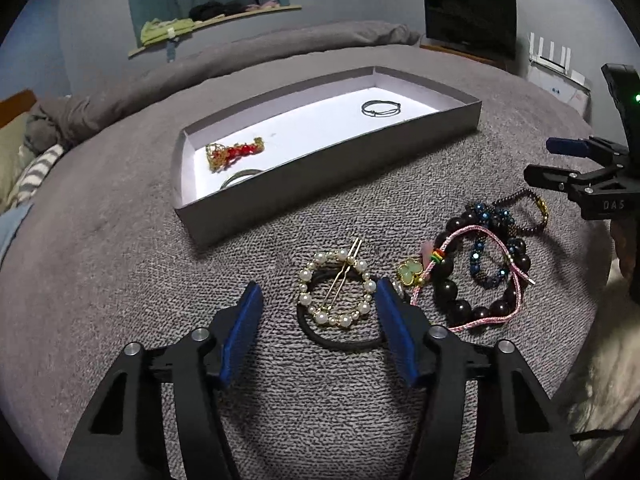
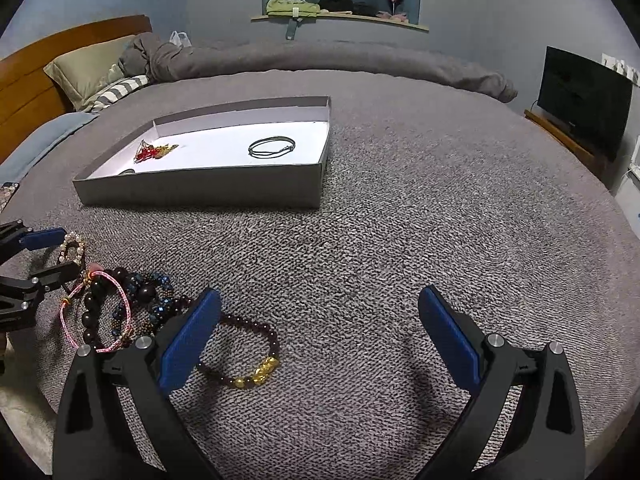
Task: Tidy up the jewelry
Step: 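Grasp the pearl ring hair clip with the left tool while the right tool grasps the dark red bead bracelet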
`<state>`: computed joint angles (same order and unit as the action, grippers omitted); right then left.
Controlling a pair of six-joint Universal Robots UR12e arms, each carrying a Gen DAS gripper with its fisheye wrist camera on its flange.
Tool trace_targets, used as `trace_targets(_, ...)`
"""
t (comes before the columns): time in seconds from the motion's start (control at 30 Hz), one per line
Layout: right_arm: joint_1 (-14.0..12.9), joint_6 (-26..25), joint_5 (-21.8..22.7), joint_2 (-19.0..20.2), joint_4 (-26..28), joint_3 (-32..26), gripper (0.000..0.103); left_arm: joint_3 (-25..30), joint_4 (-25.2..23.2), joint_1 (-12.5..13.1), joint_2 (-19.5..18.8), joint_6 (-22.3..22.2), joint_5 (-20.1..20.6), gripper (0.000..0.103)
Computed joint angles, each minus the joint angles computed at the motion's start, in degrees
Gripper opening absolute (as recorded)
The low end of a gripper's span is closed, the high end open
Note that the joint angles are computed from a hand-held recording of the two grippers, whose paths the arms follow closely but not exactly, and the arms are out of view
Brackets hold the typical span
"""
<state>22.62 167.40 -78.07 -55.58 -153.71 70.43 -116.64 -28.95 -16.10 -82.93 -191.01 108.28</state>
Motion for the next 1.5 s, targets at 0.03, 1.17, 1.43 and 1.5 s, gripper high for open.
trace_targets(0.03, -0.1, 0.2, 0.1, 0.0, 0.0, 0.0, 0.097, 0.0, 0.1, 0.1, 0.0, 0.1, -0.2, 0.060)
trace_targets(1.17, 0.1, -10.0, 2.5, -2.5, 7.3, 3.2, 0.011, -1.4, 3.9, 2.1, 1.6, -2.8, -2.9, 0.039)
trace_targets(1.43, -0.4, -8.0, 4.2, -2.8, 4.8, 3.5, 0.006, -1.4, 4.2, 1.9, 1.6, -2.9, -2.6, 0.039)
trace_targets(1.5, -0.6, -7.2, 4.9, -2.8, 3.1, 3.7, 0.006, -1.5, 4.5, 1.9, 1.7, -2.9, -2.5, 0.039)
